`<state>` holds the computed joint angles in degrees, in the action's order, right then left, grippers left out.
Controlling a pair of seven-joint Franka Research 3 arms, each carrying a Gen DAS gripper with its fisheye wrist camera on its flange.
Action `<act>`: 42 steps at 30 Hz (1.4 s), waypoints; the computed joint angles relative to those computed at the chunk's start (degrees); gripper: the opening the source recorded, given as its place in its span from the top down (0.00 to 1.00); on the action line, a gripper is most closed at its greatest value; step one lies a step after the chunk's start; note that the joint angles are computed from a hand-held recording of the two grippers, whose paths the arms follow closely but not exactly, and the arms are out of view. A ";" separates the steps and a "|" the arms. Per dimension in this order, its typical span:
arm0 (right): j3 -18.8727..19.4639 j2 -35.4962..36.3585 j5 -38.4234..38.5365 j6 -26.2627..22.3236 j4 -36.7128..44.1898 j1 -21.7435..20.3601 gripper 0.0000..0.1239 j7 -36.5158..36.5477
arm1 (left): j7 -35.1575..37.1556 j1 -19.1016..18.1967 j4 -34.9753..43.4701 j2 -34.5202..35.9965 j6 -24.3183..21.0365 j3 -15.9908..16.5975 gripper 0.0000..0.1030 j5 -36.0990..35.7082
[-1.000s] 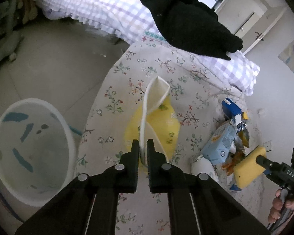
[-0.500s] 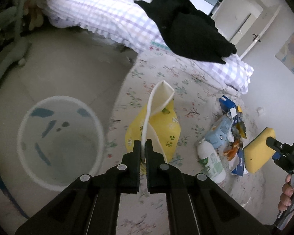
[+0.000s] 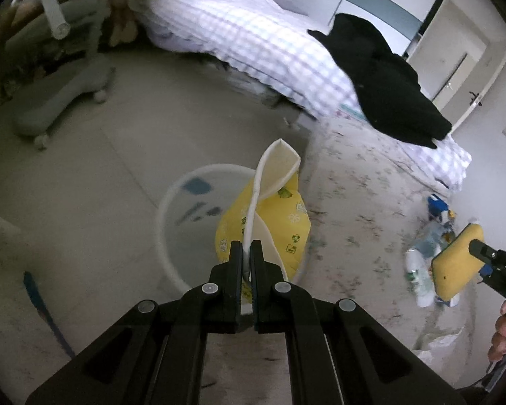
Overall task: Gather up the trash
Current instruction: 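Carry the cup over the wastebasket and open the left tool while the right tool drops the sponge, then grasp the white AD bottle with the right tool while the left tool grasps the green-label bottle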
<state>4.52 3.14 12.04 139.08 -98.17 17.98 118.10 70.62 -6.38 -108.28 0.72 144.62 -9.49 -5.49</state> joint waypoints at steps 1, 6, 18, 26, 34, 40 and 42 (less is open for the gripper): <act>0.28 0.85 -0.15 -0.05 0.87 0.31 0.58 0.08 | 0.48 0.27 -0.81 -0.25 0.97 0.26 0.96 0.24; 0.95 5.58 -0.91 -0.17 5.98 2.15 0.58 -0.28 | 0.56 1.12 -0.42 0.40 -0.70 0.80 0.62 -0.29; 0.96 16.95 -1.30 -1.31 18.18 6.15 0.58 0.82 | -4.09 1.51 -3.48 -3.14 -5.86 1.10 0.14 13.35; 0.69 24.56 -1.17 -3.26 26.43 8.74 0.58 2.30 | -3.89 2.33 -6.26 -5.59 -6.76 1.89 0.14 13.61; 1.33 27.76 0.47 -1.42 29.57 9.44 0.41 0.91 | -3.67 2.74 -6.79 -6.09 -6.98 2.14 0.14 12.92; 0.13 25.56 -1.20 -1.93 28.24 10.33 0.37 1.32 | -3.06 2.47 -6.67 -6.37 -7.00 1.99 0.13 12.08; -0.43 24.23 -2.81 -2.40 27.38 10.59 0.36 1.37 | -2.61 2.20 -6.32 -6.34 -7.47 1.89 0.13 11.36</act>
<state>4.09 27.37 9.22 136.68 -70.79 28.57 119.47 68.00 -4.19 -114.60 -5.62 137.15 -7.60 5.87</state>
